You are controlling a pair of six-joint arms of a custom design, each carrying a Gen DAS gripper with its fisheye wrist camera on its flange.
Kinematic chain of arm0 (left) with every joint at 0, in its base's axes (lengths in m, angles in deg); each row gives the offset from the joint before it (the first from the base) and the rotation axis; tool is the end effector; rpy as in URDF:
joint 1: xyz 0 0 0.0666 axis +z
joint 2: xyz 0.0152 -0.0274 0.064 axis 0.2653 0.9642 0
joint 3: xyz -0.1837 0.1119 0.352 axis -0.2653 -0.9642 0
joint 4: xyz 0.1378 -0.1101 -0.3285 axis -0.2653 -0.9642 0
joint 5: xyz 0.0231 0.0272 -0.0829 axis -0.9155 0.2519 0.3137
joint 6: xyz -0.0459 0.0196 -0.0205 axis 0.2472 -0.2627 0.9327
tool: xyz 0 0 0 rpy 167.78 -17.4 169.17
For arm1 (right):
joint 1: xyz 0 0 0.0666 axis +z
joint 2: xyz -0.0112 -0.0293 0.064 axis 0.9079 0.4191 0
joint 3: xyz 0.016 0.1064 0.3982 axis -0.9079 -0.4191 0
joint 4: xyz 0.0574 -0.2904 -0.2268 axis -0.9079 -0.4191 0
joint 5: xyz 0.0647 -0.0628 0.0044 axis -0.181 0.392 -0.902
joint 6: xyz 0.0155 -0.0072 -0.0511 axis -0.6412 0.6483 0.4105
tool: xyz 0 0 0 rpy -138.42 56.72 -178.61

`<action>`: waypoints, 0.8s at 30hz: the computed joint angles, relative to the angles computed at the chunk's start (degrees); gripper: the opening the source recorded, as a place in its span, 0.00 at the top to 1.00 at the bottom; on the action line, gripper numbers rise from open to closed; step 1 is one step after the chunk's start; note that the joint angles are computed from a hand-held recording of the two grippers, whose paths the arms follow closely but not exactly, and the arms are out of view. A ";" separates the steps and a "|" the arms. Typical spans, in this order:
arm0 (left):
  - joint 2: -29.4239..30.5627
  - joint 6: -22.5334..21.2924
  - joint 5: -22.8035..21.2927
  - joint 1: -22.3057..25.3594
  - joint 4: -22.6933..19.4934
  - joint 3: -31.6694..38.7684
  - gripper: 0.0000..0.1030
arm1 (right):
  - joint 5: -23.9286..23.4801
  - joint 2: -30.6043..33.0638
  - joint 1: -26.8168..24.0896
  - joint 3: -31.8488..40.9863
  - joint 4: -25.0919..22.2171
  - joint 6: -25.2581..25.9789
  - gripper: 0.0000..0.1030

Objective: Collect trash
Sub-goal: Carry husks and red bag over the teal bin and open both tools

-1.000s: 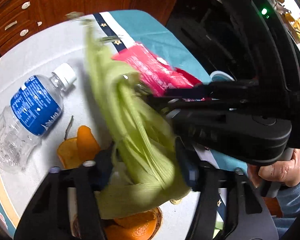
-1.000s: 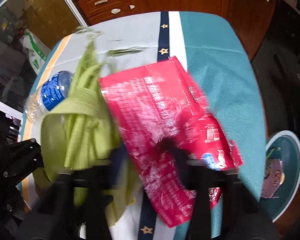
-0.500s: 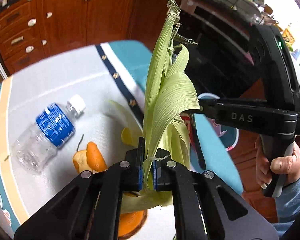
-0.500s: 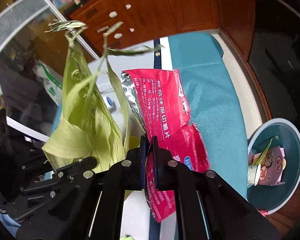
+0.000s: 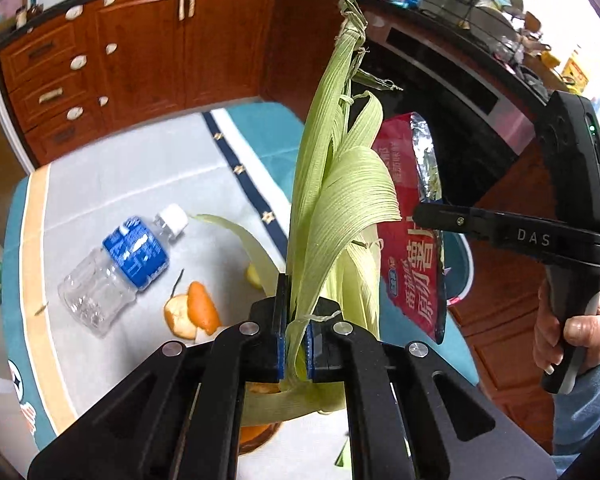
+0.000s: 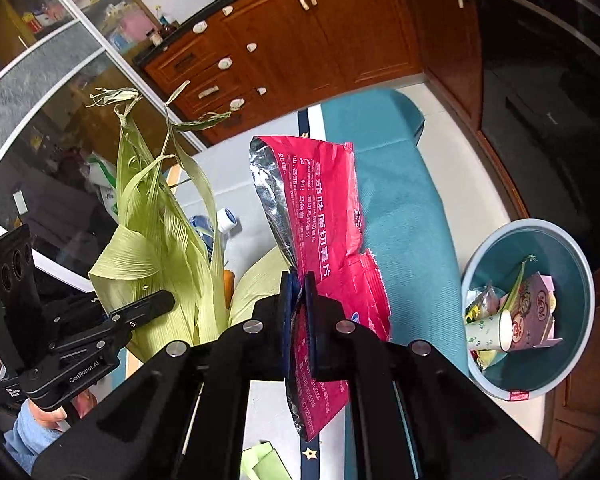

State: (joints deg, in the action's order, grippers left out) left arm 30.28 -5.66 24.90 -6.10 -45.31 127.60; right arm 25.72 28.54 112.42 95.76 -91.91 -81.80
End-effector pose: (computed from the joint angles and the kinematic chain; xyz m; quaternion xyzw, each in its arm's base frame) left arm 0.3559 -0.1499 0.6511 0.2219 0.9242 -0.1660 0.2628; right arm 0.3595 0.3805 0.6167 0.0440 0.9377 0.2125 0.2715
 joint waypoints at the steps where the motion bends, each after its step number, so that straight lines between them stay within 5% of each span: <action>1: 0.20 -0.16 0.05 -0.29 0.03 0.48 0.93 | 0.43 -0.74 0.05 -0.66 0.46 -0.26 0.94; 13: 9.32 0.53 -0.09 -13.38 -2.53 13.95 0.93 | 7.12 -11.10 -1.94 -9.00 0.58 -2.86 0.94; 24: 19.97 2.08 -3.89 -24.42 -1.50 20.07 0.93 | 3.59 -21.91 -11.03 -26.27 3.34 -5.88 0.94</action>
